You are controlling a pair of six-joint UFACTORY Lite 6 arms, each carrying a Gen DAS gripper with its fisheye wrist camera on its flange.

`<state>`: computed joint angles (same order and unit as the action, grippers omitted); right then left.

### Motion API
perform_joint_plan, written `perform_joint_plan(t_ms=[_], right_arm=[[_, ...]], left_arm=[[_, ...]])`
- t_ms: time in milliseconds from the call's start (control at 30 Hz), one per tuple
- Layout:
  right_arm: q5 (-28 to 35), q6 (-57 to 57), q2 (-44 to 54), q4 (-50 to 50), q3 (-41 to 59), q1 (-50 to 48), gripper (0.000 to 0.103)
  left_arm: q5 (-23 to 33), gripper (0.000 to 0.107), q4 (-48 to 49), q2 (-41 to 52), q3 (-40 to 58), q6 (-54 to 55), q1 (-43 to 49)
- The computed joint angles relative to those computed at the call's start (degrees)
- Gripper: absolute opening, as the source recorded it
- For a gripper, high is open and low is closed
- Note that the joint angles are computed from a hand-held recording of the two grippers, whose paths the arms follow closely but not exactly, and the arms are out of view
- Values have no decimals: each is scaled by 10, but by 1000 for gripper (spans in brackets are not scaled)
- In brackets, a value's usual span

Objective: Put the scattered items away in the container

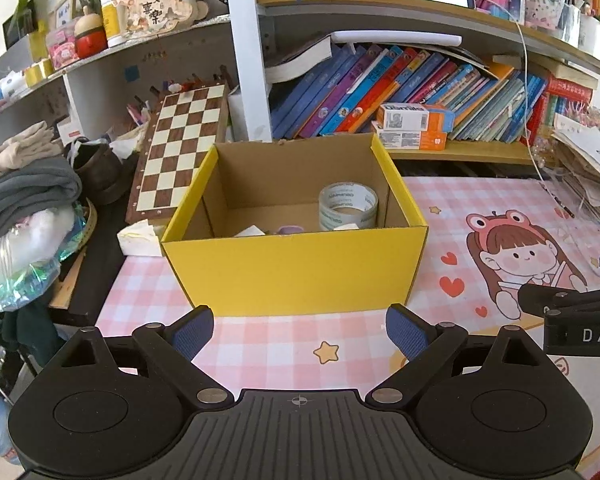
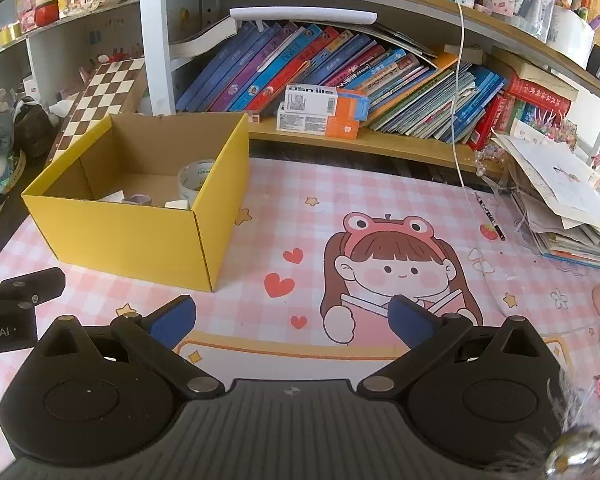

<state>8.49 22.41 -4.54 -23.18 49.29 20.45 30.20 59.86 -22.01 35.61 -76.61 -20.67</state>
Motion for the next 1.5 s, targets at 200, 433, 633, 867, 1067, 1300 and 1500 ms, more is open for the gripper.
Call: perform_joint_plan(t_ms=[200,433,633,867,1067,1300,1500], right_arm=[[0,9,1,-8,2,0,103],[4,16,9,-15,7,2,103],[3,19,13,-21,7,2,103],[-5,40,10,-39,4,-3,103],[-3,0,12,-2,7,-3,103],[0,-8,13,5,9,-2,103],[1,-14,12,11,8,-2,103]], left_arm=[[-2,95,9,2,1,-6,-2],[-5,95,9,10,5,-7,1],[-8,95,0,12,6,0,4],[-6,95,0,13,6,-1,0],[-28,95,-10,10,5,30,25],[-24,100,-5,11,5,25,20],[-21,100,2,12,6,18,13]])
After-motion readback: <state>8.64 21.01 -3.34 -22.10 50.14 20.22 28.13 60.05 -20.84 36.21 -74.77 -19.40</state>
